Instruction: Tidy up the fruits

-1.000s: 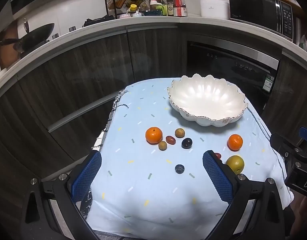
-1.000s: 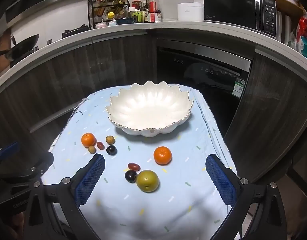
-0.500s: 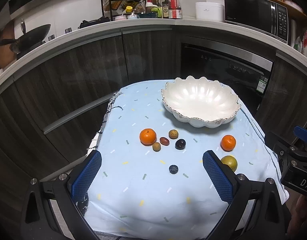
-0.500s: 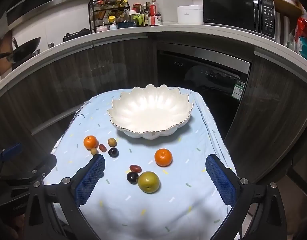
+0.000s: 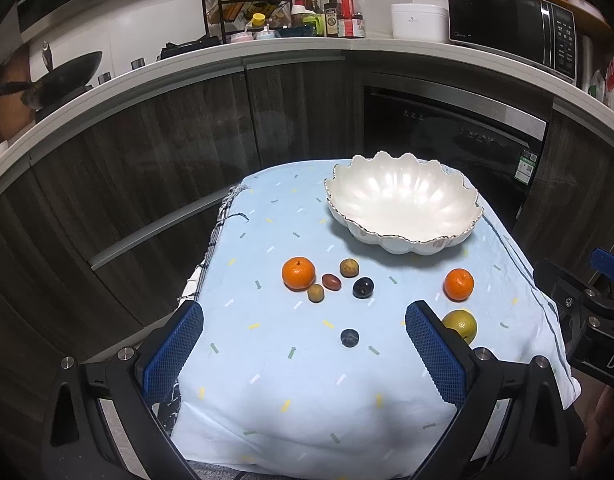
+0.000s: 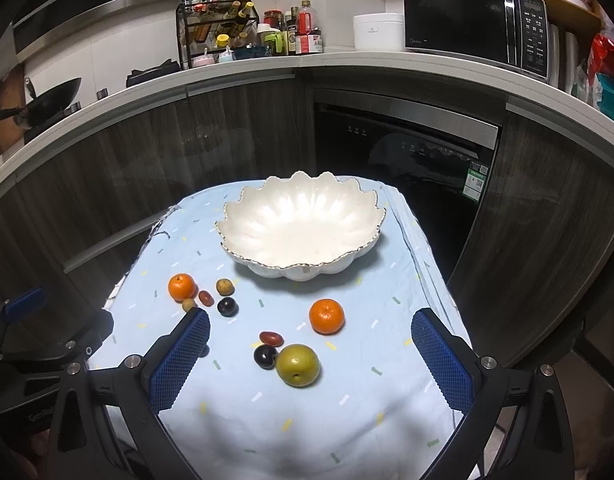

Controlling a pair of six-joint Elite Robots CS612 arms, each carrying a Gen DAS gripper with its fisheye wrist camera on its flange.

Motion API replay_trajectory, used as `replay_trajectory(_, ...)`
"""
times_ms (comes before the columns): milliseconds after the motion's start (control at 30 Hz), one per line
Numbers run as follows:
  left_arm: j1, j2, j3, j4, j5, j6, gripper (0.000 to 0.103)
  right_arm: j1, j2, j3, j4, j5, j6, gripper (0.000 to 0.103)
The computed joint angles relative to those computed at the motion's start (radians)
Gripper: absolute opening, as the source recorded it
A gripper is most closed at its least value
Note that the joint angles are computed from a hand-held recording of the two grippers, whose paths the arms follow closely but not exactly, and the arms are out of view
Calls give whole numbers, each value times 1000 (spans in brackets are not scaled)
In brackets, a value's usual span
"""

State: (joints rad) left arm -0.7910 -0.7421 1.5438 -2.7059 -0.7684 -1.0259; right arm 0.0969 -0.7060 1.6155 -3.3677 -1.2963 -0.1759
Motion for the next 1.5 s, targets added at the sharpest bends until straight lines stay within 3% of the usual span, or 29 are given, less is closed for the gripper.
replay_trajectory(1500,7,8,-8,-10,-50,22,103,-1,7,-7,22,-4,9,102)
